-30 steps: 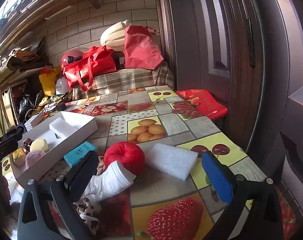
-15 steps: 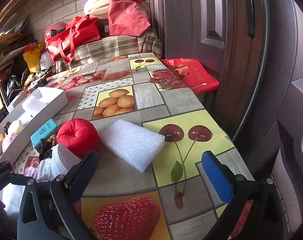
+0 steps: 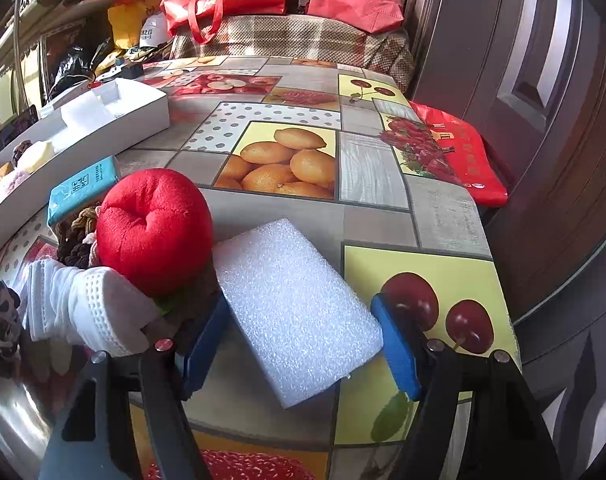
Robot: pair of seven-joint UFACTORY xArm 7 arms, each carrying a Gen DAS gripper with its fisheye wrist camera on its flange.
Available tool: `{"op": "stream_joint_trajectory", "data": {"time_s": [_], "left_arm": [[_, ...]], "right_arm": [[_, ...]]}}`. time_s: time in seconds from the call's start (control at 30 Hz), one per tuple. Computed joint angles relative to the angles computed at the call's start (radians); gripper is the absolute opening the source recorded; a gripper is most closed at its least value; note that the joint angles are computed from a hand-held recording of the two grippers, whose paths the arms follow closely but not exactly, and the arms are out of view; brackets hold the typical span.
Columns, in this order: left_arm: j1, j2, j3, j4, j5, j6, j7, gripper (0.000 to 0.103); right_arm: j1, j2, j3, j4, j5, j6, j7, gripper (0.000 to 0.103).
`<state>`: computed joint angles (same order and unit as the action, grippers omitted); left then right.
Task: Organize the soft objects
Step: 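Grasp the black-and-white patterned cloth with the left tool while the right tool grasps a white foam sheet, then carry cloth and foam sheet over the white box and open both tools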
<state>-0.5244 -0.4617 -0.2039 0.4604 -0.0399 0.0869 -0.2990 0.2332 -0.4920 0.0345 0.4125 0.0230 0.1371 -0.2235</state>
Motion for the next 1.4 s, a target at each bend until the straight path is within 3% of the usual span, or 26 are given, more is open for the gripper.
{"op": "stream_joint_trajectory", "data": {"time_s": [0.07, 0.13, 0.17, 0.23, 0.3, 0.37, 0.47, 0.57, 0.7, 0.83, 1.23, 1.4], "left_arm": [[0.028, -0.061, -0.017, -0.057, 0.002, -0.064, -0.029, 0.048], [0.094, -0.117, -0.066, -0.106, 0.012, -0.138, -0.079, 0.048], [0.145, -0.146, -0.112, -0.124, 0.022, -0.158, -0.106, 0.048], [0.315, -0.206, -0.261, -0.137, 0.056, -0.186, -0.166, 0.048], [0.467, -0.285, -0.393, -0.150, 0.087, -0.200, -0.219, 0.049], [0.544, -0.342, -0.454, -0.162, 0.111, -0.206, -0.257, 0.049], [0.583, -0.401, -0.458, -0.198, 0.137, -0.224, -0.296, 0.049], [0.588, -0.429, -0.435, -0.222, 0.145, -0.229, -0.333, 0.049], [0.580, -0.459, -0.416, -0.244, 0.162, -0.222, -0.361, 0.049], [0.597, -0.495, -0.430, -0.256, 0.183, -0.216, -0.378, 0.049], [0.601, -0.556, -0.396, -0.293, 0.213, -0.197, -0.413, 0.049], [0.597, -0.573, -0.384, -0.304, 0.222, -0.187, -0.419, 0.049]], "right_arm": [[-0.080, -0.060, 0.068, -0.046, -0.023, -0.050, 0.074, 0.073], [-0.115, -0.132, 0.086, -0.100, -0.006, -0.137, 0.159, 0.073], [-0.096, -0.165, 0.064, -0.131, 0.018, -0.192, 0.197, 0.073], [-0.006, -0.218, -0.016, -0.193, 0.065, -0.317, 0.265, 0.073], [0.004, -0.253, 0.013, -0.249, 0.098, -0.425, 0.359, 0.073], [-0.013, -0.279, 0.085, -0.278, 0.119, -0.478, 0.440, 0.073], [-0.052, -0.300, 0.206, -0.297, 0.136, -0.530, 0.529, 0.073], [-0.065, -0.311, 0.264, -0.301, 0.118, -0.550, 0.582, 0.073], [-0.151, -0.335, 0.382, -0.293, 0.105, -0.552, 0.609, 0.074], [-0.160, -0.321, 0.383, -0.285, 0.078, -0.555, 0.625, 0.074], [-0.180, -0.354, 0.476, -0.277, 0.034, -0.525, 0.673, 0.074], [-0.174, -0.333, 0.479, -0.261, 0.014, -0.521, 0.678, 0.074]]}}
